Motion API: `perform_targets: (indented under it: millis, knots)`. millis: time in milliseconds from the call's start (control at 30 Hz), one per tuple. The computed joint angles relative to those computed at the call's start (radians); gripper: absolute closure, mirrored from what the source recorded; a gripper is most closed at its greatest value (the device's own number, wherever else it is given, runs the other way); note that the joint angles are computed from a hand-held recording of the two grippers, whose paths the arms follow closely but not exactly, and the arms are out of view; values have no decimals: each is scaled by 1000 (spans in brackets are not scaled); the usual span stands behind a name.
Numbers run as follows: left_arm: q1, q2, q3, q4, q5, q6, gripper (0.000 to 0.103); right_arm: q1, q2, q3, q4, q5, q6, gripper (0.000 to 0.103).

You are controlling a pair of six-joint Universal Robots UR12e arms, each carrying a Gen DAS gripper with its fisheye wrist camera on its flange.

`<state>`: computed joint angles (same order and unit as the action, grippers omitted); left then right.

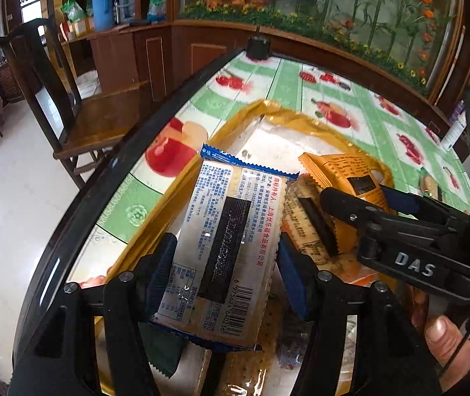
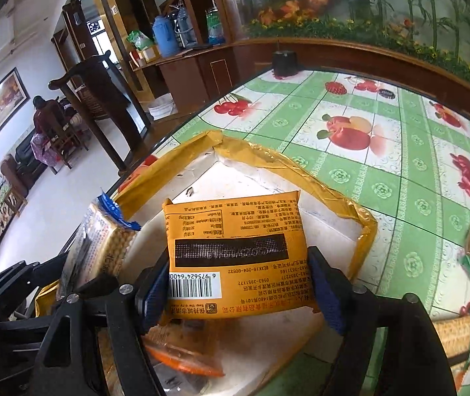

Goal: Organize snacks
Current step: 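Open both tools to drop the two packs into the tray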

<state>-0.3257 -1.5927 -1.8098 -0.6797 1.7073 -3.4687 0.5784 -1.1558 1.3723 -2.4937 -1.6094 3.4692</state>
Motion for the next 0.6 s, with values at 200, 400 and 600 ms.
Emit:
perform_targets:
  millis: [200, 400, 600]
  knots:
    - [-17, 4, -3, -6, 60, -2, 42, -5, -12, 19, -28, 16, 14, 14]
    - [-46, 18, -8, 40, 142, 10, 26, -9, -59, 69, -69, 4, 35, 5]
    - [-62, 30, -7, 65, 88, 8, 26, -8, -138, 159, -95, -59, 65, 1]
